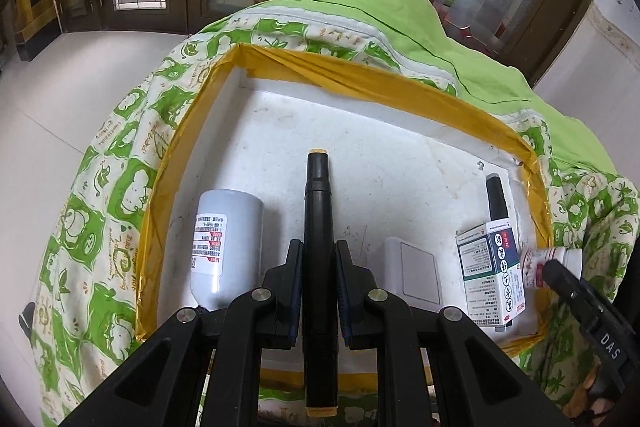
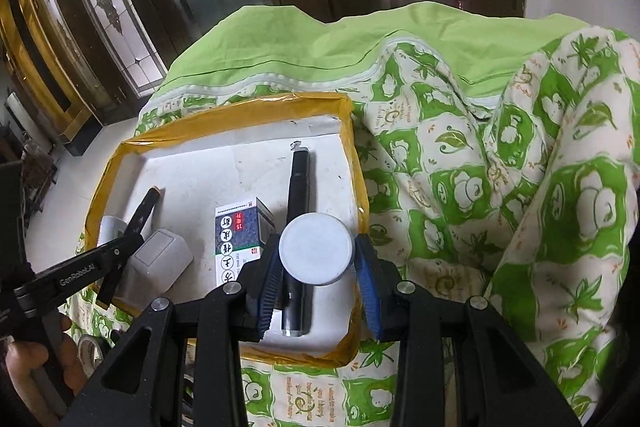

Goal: Organize rigid objects
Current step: 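Open both grippers to release the pill bottle and pen in the tray, then grasp the white barcode box with the left gripper while the right gripper grasps a black marker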

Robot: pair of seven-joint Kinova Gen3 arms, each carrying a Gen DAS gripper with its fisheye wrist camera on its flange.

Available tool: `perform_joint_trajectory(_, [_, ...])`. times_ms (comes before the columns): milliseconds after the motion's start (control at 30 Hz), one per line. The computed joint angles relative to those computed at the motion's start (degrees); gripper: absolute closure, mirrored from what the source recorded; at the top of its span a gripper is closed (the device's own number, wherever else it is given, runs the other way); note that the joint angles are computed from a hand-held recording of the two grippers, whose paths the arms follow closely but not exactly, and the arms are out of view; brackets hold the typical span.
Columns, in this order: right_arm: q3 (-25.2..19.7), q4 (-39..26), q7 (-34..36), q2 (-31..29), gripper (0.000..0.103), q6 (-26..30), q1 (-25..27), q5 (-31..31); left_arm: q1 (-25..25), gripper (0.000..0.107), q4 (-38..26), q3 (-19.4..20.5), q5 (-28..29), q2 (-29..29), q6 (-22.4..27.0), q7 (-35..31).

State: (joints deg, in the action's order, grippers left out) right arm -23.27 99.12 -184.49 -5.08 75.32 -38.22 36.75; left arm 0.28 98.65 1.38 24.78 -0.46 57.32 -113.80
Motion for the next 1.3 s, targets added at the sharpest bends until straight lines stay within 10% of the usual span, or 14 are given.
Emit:
perform_joint_trajectory(400, [-2.3,2.5,-5.4,-2.3,0.057,-1.5,-0.3,-0.9,-3.6,0.036,-0.7,-4.5,7.9,-3.7,5.2,-5.3])
perform_joint_trajectory(833, [-9.5,4.2,-13.5,-8.0,0.046,-1.4,1.4,-1.8,-9.0,0.027,16.0,-15.1,5.0,-21.7,6.9,-16.2])
perform_joint_trajectory(1300, [-14.0,2.8,-17.1,-4.1,0.046,-1.3,-4.2,-3.8,0.6,0.027,19.7,-11.5,-2.4,-28.1,3.8,-15.4])
